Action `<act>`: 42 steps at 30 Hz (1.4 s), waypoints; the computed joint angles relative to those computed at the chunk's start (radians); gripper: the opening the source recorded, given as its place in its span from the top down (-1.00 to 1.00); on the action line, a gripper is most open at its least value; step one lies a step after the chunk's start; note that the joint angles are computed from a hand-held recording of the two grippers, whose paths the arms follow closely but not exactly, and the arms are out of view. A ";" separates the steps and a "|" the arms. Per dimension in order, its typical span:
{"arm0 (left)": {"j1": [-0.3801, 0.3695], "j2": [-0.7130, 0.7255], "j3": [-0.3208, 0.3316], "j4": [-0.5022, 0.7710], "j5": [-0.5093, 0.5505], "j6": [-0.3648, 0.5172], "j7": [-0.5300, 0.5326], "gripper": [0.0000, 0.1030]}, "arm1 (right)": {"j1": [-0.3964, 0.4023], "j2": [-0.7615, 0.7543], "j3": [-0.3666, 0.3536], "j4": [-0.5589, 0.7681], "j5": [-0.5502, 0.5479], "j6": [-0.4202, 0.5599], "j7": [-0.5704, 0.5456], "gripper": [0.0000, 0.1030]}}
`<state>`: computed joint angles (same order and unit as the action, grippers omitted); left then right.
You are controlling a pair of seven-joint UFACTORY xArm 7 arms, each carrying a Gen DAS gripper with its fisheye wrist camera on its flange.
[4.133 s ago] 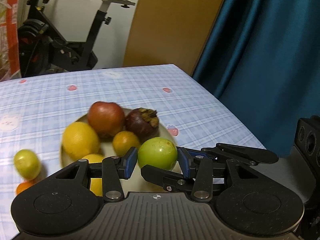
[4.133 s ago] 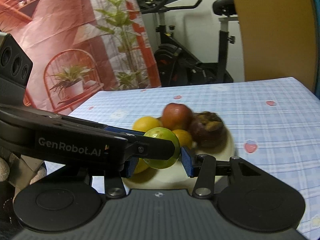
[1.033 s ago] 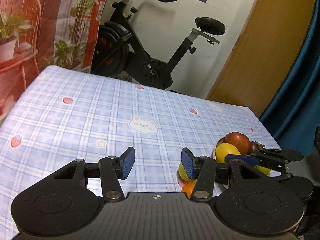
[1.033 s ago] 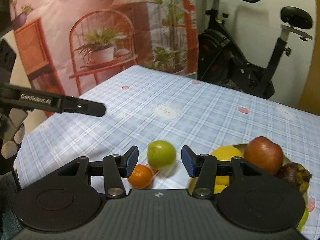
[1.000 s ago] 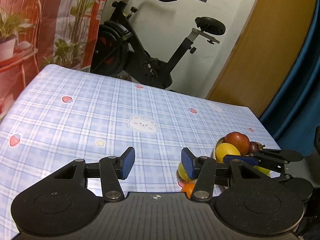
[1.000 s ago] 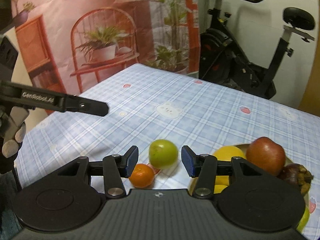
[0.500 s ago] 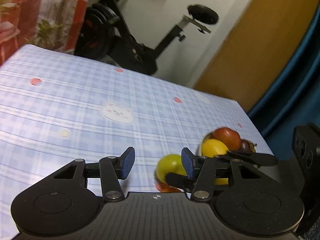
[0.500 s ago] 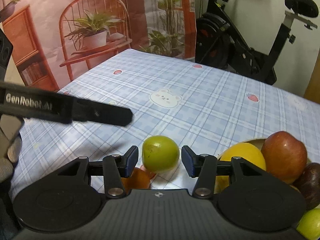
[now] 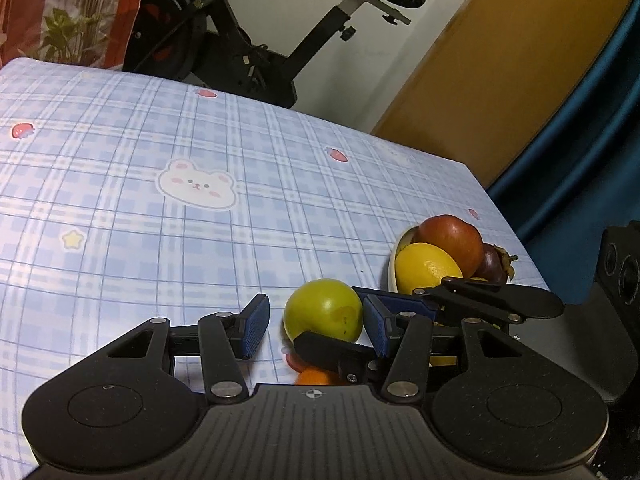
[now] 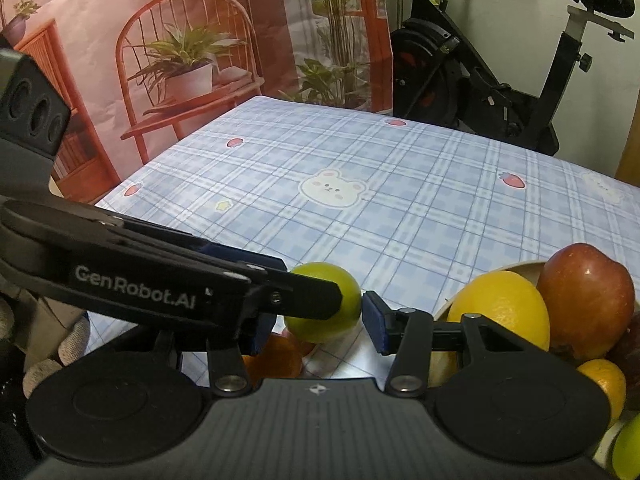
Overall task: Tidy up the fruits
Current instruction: 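Close the left gripper on the green apple while the right gripper clamps it, then carry the second green apple onto the plate with both tools and open both grippers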
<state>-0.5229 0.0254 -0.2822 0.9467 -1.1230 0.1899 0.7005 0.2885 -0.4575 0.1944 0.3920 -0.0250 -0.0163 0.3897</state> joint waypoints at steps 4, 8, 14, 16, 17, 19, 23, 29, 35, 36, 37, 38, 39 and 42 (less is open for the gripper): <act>0.002 0.014 -0.004 0.015 -0.010 0.003 0.011 -0.02 | -0.012 0.007 0.011 0.002 -0.007 -0.008 0.002 0.04; -0.001 0.012 -0.012 0.013 -0.034 -0.016 0.038 0.09 | -0.001 0.006 -0.001 -0.002 -0.005 -0.017 0.001 0.09; -0.013 -0.020 -0.010 -0.007 -0.035 -0.037 0.052 0.09 | -0.011 -0.027 0.021 -0.026 -0.001 -0.037 0.015 0.09; -0.022 -0.034 -0.007 -0.015 -0.035 -0.049 0.052 0.09 | -0.020 -0.043 0.034 -0.032 -0.005 -0.041 0.022 0.09; -0.026 -0.043 -0.004 -0.019 -0.035 -0.049 0.055 0.09 | -0.022 -0.053 0.037 -0.036 -0.007 -0.042 0.024 0.09; -0.038 -0.056 0.000 -0.028 -0.032 -0.062 0.053 0.09 | -0.028 -0.076 0.048 -0.044 -0.011 -0.040 0.029 0.09; -0.063 -0.084 0.010 -0.047 0.005 -0.077 0.017 0.09 | -0.028 -0.118 0.056 -0.060 -0.017 -0.034 0.040 0.09; -0.103 -0.115 0.022 -0.073 0.111 -0.101 -0.080 0.09 | -0.020 -0.193 0.055 -0.093 -0.019 -0.020 0.058 0.09; -0.143 -0.134 0.034 -0.089 0.221 -0.116 -0.186 0.09 | -0.002 -0.286 0.038 -0.138 -0.015 0.002 0.071 0.09; -0.148 -0.137 0.034 -0.092 0.243 -0.119 -0.208 0.09 | 0.000 -0.309 0.037 -0.151 -0.012 0.007 0.077 0.09; -0.149 -0.139 0.028 -0.095 0.281 -0.123 -0.243 0.09 | 0.002 -0.328 0.035 -0.161 -0.009 0.011 0.084 0.09; -0.155 -0.140 0.030 -0.099 0.305 -0.127 -0.263 0.09 | 0.007 -0.354 0.031 -0.174 -0.006 0.019 0.090 0.09; -0.159 -0.141 0.028 -0.101 0.336 -0.129 -0.290 0.09 | 0.009 -0.375 0.029 -0.186 -0.004 0.024 0.095 0.09; -0.162 -0.141 0.017 -0.104 0.445 -0.128 -0.385 0.09 | 0.017 -0.455 0.022 -0.228 0.002 0.047 0.114 0.09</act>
<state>-0.6852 -0.1159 -0.2651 0.8430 -0.6783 0.0620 0.3152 0.3051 -0.9127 0.2165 0.1639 -0.0230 0.0310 0.5039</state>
